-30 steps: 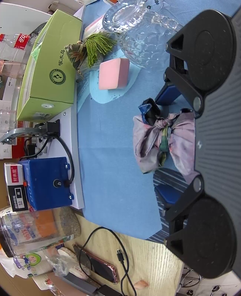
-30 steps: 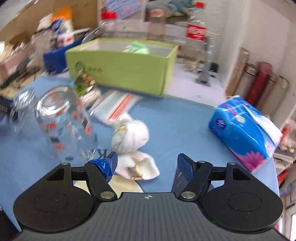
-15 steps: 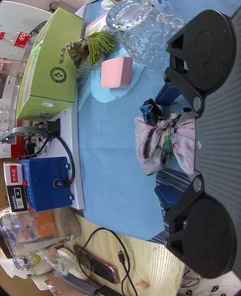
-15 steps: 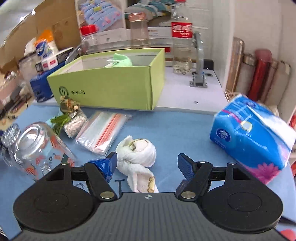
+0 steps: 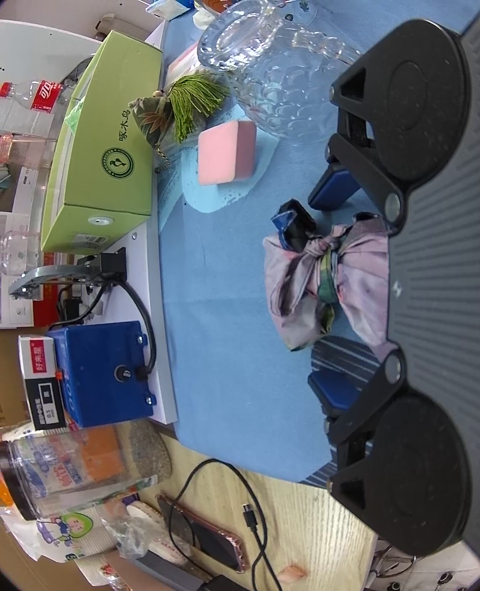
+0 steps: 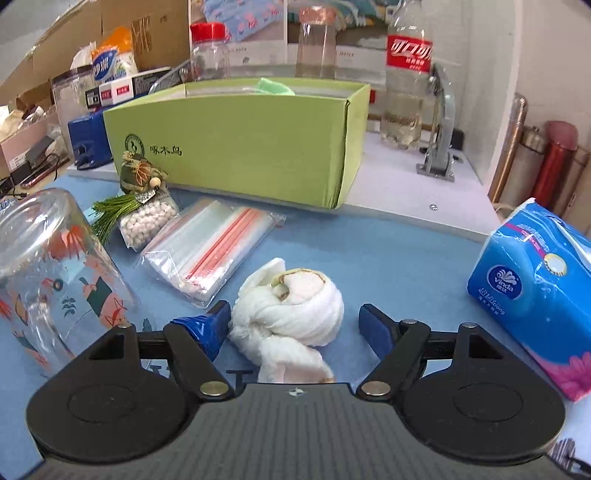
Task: Organize soft objects
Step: 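Move left tool to the grey-pink cloth bundle while right tool approaches white socks, then grasp the cloth bundle with left tool while right tool grasps the white socks, carry both into box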
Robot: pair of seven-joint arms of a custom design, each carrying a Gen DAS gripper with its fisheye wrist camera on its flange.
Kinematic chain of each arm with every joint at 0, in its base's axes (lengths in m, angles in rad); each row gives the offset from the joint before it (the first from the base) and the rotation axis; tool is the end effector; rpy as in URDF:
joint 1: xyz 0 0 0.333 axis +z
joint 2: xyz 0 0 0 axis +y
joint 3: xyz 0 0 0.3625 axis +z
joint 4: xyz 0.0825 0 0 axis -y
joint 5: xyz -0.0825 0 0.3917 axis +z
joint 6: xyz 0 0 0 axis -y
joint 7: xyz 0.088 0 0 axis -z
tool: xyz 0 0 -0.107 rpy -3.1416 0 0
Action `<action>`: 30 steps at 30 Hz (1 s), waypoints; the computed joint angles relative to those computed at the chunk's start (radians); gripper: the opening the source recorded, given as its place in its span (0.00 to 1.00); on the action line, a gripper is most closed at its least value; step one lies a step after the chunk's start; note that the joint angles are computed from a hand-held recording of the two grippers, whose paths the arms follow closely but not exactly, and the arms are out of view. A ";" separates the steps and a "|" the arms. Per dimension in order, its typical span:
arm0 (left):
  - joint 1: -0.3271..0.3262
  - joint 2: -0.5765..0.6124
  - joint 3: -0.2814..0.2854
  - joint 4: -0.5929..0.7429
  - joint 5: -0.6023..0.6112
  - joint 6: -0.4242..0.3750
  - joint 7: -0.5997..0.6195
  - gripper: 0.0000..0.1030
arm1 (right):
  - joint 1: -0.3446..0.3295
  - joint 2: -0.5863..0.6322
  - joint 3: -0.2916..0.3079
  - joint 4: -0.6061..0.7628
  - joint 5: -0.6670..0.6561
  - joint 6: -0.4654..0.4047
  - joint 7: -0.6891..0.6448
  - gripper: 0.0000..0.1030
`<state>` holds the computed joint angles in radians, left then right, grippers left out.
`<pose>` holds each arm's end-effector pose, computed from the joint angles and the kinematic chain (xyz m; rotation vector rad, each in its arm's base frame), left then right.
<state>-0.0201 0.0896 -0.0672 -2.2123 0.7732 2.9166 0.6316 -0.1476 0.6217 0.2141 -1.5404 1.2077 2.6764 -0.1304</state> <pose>0.5772 -0.0931 0.4372 -1.9338 1.6651 -0.5971 0.7679 -0.0123 0.3680 -2.0138 0.9400 -0.5240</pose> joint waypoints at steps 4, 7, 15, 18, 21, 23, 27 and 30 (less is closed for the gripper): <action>-0.001 -0.001 0.013 -0.009 0.072 0.036 -0.049 0.91 | 0.000 0.003 0.008 0.002 0.036 0.021 -0.016 0.63; 0.006 -0.002 0.006 -0.016 0.052 0.052 -0.011 0.91 | 0.012 0.007 0.010 0.006 0.047 0.057 -0.009 0.65; -0.001 -0.010 0.011 -0.023 0.075 0.054 -0.047 0.84 | 0.015 0.012 0.027 0.006 0.091 0.104 -0.026 0.67; 0.002 -0.025 0.006 -0.022 0.057 0.030 -0.068 0.51 | 0.014 0.003 0.023 -0.003 0.090 0.094 -0.014 0.59; 0.006 -0.040 -0.004 -0.026 0.027 -0.004 -0.083 0.45 | -0.001 -0.022 0.022 -0.031 0.106 0.052 -0.002 0.32; 0.014 -0.064 -0.008 -0.049 0.000 0.023 -0.088 0.45 | -0.013 -0.043 0.025 -0.061 0.148 0.035 -0.033 0.31; 0.030 -0.099 -0.021 -0.058 -0.126 0.081 0.012 0.45 | -0.027 -0.096 -0.001 -0.112 0.238 -0.014 -0.074 0.32; 0.034 -0.072 -0.029 0.017 -0.277 0.106 0.160 0.45 | -0.028 -0.135 -0.020 -0.117 0.313 -0.057 -0.122 0.32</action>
